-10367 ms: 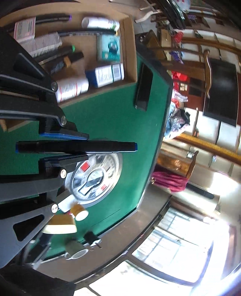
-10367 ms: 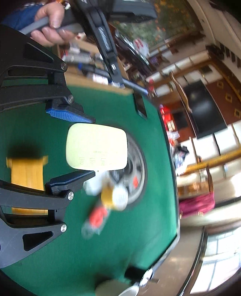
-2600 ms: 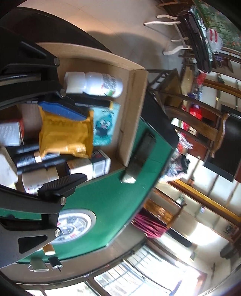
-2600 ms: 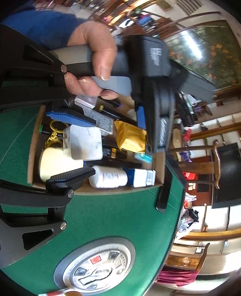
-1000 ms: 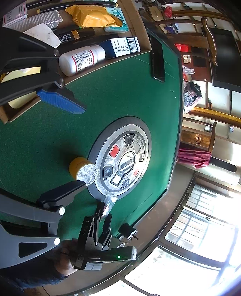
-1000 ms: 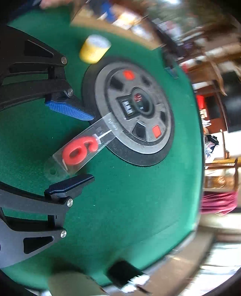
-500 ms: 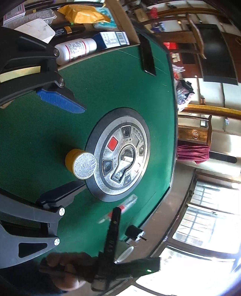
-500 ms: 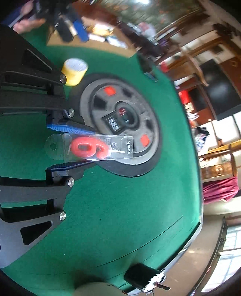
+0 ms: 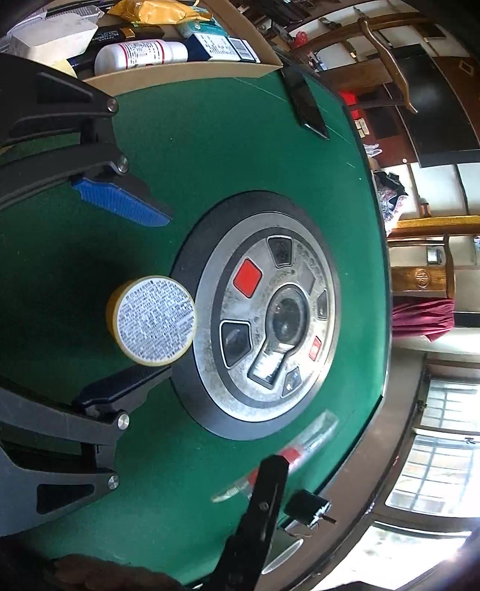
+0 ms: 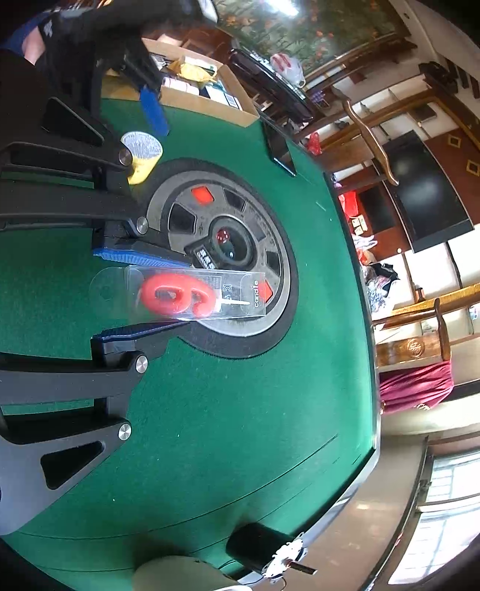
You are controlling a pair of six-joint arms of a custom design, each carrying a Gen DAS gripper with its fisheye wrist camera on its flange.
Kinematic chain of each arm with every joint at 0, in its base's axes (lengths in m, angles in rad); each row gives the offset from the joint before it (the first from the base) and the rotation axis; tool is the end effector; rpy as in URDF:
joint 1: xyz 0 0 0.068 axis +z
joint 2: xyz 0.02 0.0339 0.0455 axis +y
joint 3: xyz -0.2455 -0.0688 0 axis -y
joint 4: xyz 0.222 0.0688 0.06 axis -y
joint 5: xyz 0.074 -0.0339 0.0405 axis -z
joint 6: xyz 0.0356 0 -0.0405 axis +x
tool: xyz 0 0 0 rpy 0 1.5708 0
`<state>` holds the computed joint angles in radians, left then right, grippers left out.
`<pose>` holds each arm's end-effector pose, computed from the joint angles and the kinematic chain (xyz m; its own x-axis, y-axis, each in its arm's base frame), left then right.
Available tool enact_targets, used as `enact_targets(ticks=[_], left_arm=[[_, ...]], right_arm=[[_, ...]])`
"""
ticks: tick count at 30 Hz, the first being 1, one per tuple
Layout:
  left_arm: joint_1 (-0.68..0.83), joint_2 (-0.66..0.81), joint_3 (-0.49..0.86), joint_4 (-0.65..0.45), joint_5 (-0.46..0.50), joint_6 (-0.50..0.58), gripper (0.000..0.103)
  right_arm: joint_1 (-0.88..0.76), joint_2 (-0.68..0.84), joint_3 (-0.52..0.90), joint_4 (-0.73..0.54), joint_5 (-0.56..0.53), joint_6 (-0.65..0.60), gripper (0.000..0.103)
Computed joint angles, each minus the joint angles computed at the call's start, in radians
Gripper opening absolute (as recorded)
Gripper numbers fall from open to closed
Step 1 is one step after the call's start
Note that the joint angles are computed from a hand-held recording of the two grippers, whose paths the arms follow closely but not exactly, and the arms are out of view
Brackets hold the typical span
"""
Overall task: Organize objects
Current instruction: 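Grasp the yellow tape roll with the left tool while the right tool grasps the red candle package, then carry the tape roll with the left tool while the right tool carries the candle package to the tray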
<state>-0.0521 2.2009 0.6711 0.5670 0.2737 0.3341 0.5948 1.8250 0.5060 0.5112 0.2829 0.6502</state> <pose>0.2947 -0.0250 0.0036 -0.7074 0.3530 -0.6124 0.4618 0.8867 -0.0223 0.2291 0.1430 0.0729 -0.7055 0.2245 -0.6722 0.0613 0.9643 0.2578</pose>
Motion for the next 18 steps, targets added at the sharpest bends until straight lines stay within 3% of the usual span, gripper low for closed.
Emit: enact_targets(ticks=[6, 18], left_arm=[[0.009, 0.009, -0.006, 0.037, -0.003, -0.005, 0.039], [0.054, -0.064, -0.066, 0.067, 0.055, -0.006, 0.039]], right_arm=[[0.035, 0.003, 0.025, -0.013, 0.007, -0.003, 0.027], [0.068, 0.042, 0.064, -0.022, 0.014, -0.01, 0.027]])
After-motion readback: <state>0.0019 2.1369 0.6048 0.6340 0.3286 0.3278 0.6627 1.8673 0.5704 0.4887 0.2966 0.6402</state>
